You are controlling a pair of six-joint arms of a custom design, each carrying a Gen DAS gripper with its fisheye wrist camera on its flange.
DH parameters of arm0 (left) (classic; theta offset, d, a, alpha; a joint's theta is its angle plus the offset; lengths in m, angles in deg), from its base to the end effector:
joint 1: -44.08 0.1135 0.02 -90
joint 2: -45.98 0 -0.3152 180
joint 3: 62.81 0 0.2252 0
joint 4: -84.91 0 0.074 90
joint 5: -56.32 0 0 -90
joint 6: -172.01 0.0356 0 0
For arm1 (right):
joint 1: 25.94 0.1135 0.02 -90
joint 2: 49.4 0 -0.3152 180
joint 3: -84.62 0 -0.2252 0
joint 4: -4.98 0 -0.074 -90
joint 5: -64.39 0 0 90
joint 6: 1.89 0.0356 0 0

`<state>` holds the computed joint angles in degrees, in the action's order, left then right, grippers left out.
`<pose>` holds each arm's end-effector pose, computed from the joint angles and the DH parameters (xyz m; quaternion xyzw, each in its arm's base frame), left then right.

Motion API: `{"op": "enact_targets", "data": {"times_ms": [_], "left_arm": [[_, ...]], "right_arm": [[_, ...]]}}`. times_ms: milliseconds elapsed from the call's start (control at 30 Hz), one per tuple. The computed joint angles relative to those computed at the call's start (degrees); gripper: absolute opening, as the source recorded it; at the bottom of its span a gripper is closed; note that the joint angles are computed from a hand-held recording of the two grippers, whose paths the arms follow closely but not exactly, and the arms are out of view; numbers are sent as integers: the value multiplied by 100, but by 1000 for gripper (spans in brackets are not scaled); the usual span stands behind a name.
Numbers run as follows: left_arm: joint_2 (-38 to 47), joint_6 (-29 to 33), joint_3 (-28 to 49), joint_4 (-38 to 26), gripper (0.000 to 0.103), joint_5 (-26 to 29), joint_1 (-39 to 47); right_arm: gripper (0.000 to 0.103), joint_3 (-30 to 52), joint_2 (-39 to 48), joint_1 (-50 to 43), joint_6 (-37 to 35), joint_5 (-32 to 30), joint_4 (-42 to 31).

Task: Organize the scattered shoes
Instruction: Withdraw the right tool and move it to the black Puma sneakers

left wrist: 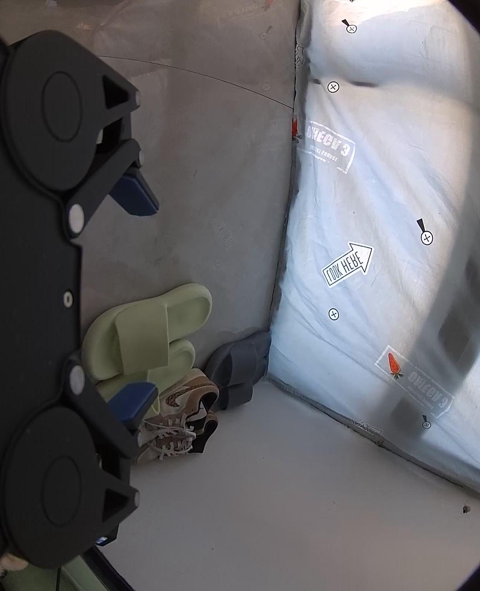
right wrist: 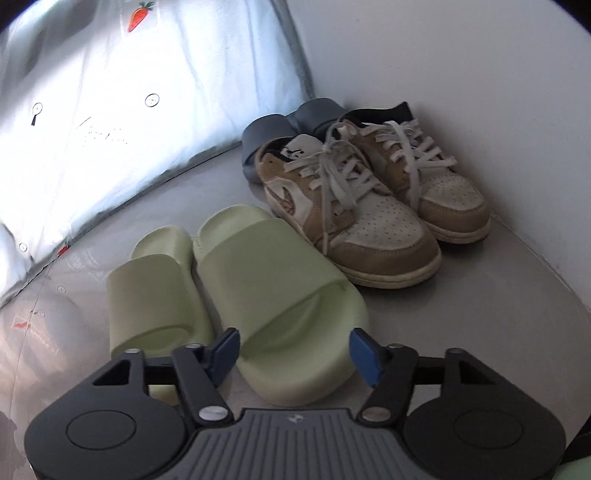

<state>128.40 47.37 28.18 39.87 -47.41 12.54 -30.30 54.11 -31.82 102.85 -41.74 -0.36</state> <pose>0.2502 -0.1437 0.3950 -0.0778 0.8847 -0.1547 0.4329 0.3474 -0.0258 0.2052 0.1088 0.9058 0.1587 0.3776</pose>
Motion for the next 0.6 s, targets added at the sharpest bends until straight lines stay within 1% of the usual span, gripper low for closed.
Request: {"op": "enact_targets", "data": {"times_ms": [67,100,200,367,467,567,600], "left_arm": [[49,52,40,-3,98,-11,-62],[70,61,52,-4,98,-5,-81],[128,59,70,15,98,74,-103],[117,44,66,49,98,38,-176],[-8,-17,-25,16,98,-104,-201],[-161,-109,-131,-38,98,-266,-206],[-235,-168,-182,-71,98,-331,-183]], "right_arm": [[50,-250,-50,-73,285,41,319],[50,-348,-77,-122,386,-38,405],[50,-347,118,-136,628,-382,439],[50,-395,234,185,1135,-576,770],[50,-214,257,441,1079,-252,614],[50,67,220,507,1017,-8,131],[50,97,129,523,1004,188,21]]}}
